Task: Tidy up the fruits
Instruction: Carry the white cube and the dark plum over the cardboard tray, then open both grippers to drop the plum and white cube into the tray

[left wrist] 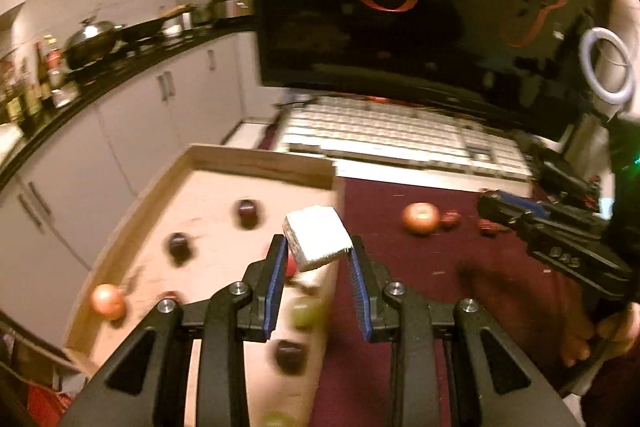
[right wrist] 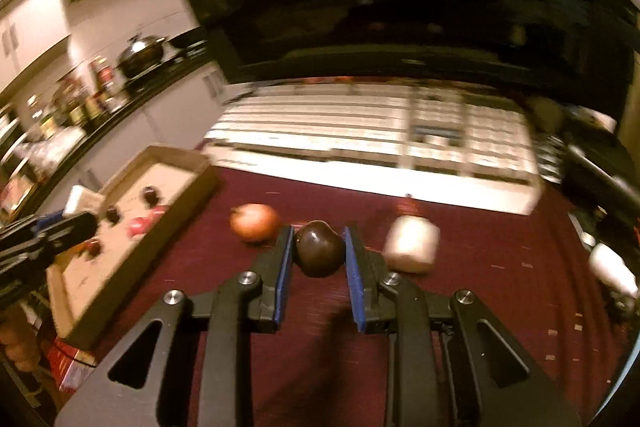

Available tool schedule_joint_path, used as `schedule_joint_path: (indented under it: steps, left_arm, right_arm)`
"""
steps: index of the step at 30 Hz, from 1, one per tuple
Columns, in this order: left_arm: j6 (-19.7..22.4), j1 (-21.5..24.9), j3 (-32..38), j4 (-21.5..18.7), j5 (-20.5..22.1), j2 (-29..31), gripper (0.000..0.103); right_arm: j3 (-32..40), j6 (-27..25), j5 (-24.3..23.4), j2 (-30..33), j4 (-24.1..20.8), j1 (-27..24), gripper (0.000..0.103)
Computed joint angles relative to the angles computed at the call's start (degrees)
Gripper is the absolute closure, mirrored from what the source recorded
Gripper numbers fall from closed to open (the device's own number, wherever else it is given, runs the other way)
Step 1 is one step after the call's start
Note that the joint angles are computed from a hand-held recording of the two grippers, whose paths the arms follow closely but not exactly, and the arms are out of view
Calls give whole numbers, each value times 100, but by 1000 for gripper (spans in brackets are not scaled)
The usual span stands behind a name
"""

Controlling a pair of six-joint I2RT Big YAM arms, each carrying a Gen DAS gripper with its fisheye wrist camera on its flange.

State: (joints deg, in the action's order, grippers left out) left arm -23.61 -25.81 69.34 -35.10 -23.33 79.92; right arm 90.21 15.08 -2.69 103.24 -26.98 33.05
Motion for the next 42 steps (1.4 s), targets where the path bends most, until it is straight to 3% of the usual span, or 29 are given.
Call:
schedule_joint_path:
  steps: [11,18,22,34,42]
  left_arm:
    - [382,827,-295,-353,173,-278,73]
    - [438,1004,-550,-406,362,-323,73]
    - [442,1030,-621,-459,382,-280,73]
    - [571,962,-635,-562,-392,-96,73]
    - [502,920,-563,-649,-801,-14,73]
  right_arm:
    - [1801,-221,-359,948,-788,802,76]
    - [3217,-239,-707,1836,-1699,1121,76]
    - [3560,-473,-723,2120,-2032,1308,76]
    - [4775,-334,-1060,3011,-3164,1412,76]
    - [4990,-587,-584,3134,-3275,1498,76]
